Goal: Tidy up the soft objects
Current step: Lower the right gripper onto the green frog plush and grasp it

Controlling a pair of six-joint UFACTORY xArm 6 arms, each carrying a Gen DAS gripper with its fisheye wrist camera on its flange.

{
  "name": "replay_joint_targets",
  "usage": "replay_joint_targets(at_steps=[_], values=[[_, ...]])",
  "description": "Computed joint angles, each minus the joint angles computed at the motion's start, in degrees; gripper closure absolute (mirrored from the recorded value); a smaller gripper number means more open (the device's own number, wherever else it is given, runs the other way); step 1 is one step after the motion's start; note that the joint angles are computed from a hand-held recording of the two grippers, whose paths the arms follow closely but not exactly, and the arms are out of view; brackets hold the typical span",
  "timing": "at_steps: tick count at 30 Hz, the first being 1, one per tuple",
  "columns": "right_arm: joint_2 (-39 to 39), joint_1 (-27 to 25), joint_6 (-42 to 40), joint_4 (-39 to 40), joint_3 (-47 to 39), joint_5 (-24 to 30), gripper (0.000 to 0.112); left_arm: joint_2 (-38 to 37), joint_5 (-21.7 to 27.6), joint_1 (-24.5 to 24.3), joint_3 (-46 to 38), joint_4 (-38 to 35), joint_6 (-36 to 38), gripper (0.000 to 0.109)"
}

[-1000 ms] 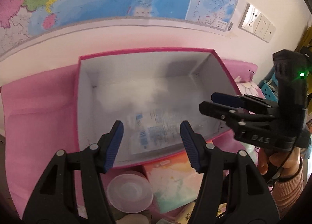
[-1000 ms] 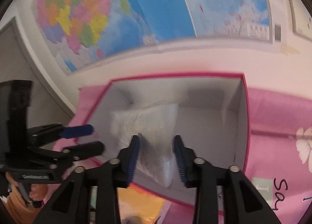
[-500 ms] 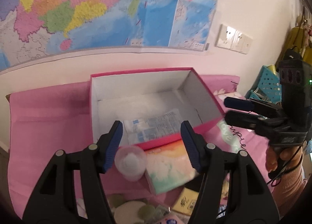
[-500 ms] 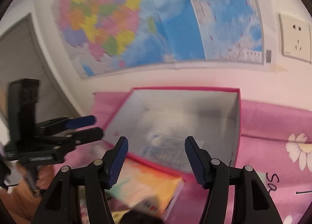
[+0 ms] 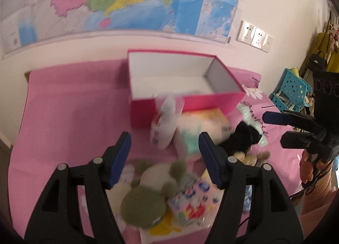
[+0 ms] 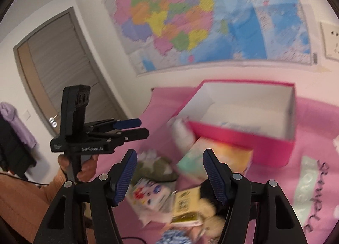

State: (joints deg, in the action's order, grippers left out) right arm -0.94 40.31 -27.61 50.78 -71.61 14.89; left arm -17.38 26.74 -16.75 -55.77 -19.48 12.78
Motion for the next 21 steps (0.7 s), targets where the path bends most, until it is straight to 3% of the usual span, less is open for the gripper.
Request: replay_joint_targets(at_steps=[7,14,19,21], values=[[7.13,1.91,1.42,-0.18,-5.23,4.19,0.046,-5.96,0.76,2.14,8.06,-0.52,-2.49,0.041],[18.44,2.5,8.28,-6.87,-16.84,9.61,0.047,-9.4,2.96,4.04,12.67,-2.7,-3.24,0.041],[23.5,2.77,14.44,-12.73,-22.28,10.57,0.047,-9.26,5.3,4.68,13.31,-6.39,-0.69,0.041],[24.96,2.73,15.11,-12.81,-23.96,11.28,0.053,-8.52,6.17,4.7,13.08,-6.84,-0.44,0.041]])
